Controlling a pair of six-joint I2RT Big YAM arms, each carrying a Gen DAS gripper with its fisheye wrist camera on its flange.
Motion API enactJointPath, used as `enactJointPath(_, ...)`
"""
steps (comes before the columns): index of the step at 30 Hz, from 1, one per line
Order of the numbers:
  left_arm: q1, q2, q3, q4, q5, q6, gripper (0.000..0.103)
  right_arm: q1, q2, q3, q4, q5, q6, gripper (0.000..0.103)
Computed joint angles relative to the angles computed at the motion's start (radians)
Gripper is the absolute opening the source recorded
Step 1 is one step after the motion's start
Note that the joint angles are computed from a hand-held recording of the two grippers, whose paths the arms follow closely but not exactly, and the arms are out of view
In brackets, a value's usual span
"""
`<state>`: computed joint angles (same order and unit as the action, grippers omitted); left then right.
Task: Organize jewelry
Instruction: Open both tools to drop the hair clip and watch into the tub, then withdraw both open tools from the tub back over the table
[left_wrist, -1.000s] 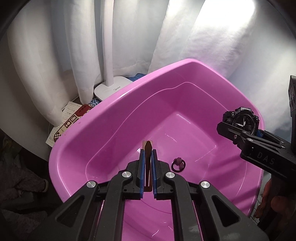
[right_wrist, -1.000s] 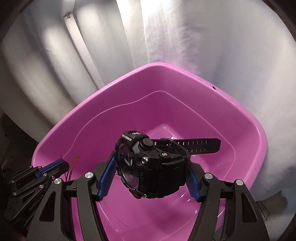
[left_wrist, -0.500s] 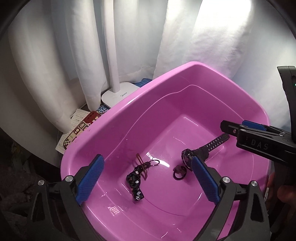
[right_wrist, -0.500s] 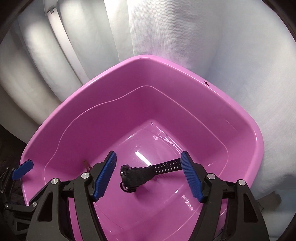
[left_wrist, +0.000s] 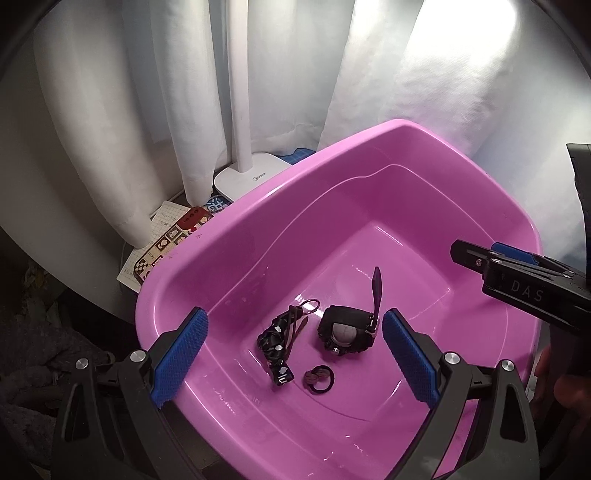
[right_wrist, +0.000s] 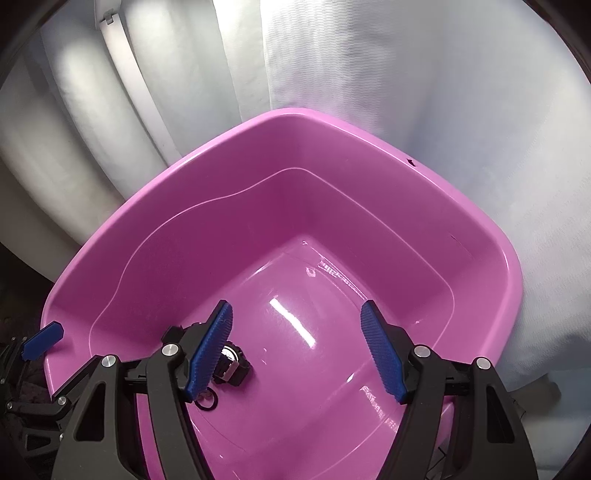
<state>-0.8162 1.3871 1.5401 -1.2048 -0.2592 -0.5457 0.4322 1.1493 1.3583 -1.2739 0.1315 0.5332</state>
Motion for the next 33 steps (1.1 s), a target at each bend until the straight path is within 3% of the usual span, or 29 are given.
enactJointPath(13,-0.049,-0.067,-0.020,0.002,-0.048,-0.019,0.094,0.056,-0.042,0.020,-0.033,0.066,0.018,0.069)
enactJointPath(23,-0.111,-0.126,-0.046,-0.020,-0.109,-0.072,0.094,0.110,-0.140,-0.011,-0.068,0.123,0.067,0.069)
enactJointPath(33,-0.236,-0.163,-0.046,-0.064,-0.197,-0.149,0.094,0.229,-0.274,-0.062,-0.126,0.211,0.181,0.069)
